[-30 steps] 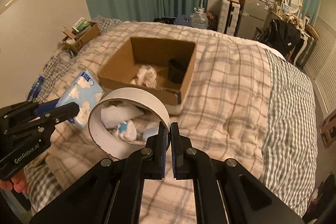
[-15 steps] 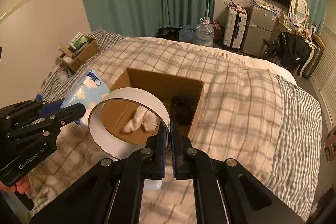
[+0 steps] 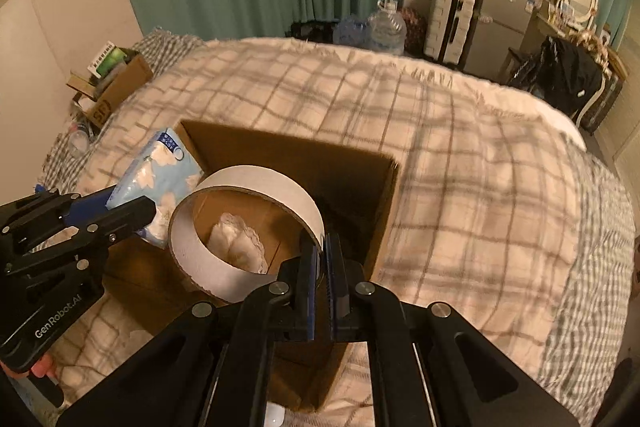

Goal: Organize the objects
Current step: 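Carry tape roll and tissue pack into the box and release both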

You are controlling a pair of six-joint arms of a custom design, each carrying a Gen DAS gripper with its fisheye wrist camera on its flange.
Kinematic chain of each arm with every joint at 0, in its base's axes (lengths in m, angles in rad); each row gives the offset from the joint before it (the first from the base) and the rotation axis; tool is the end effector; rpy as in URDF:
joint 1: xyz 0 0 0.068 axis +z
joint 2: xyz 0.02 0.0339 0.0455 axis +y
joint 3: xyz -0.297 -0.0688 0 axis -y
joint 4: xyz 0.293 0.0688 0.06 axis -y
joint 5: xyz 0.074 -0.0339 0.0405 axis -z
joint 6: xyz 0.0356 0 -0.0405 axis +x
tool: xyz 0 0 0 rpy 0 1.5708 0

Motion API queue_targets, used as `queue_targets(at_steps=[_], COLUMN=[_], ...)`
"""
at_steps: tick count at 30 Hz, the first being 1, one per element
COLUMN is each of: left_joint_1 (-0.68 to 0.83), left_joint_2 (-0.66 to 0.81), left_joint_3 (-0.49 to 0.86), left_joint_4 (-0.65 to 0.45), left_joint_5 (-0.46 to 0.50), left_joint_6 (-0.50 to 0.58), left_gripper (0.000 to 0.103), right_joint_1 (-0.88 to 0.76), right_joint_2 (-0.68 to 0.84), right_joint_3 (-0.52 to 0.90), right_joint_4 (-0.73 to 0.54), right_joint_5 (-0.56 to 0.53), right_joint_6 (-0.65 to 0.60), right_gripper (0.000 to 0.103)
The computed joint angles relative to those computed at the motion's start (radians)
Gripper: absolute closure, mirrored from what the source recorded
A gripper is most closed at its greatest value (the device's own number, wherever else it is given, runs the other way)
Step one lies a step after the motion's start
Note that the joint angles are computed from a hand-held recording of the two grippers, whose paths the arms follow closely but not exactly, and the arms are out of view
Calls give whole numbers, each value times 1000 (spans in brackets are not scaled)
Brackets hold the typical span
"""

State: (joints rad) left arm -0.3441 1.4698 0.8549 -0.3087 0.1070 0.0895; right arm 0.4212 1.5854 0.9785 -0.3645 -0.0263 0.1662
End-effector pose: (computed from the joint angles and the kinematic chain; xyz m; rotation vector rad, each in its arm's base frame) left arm 0.3093 -0.1149 0.2017 0.5822 2.4342 -0.2395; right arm 0.3291 0.1485 0.2022 -0.3362 2.5408 0.2615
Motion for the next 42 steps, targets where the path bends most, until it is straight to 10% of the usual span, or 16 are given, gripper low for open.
queue_targets(at_steps=[5, 9, 19, 33, 42], left_joint_1=[3, 9, 64, 160, 137], left_joint_2=[5, -68, -388, -833, -932], left_joint_3=[-26, -74, -180, -319, -485], left_joint_4=[-5, -3, -168, -428, -446], left_joint_5=[-18, -30, -71, -69, -90], left_joint_6=[13, -1, -18, -22, -63], left_gripper=[68, 32, 9, 0, 0], right_joint_1=[-2, 8, 52, 316, 453], right_joint_2=[16, -32, -412, -831, -816], right_joint_3=[-27, -65, -198, -291, -450], right_joint_4=[22, 15, -136, -425, -330], right_joint_5=[-32, -49, 23, 273, 324], right_joint_6=[24, 41, 69, 229, 374], right_gripper=[91, 57, 36, 20, 20])
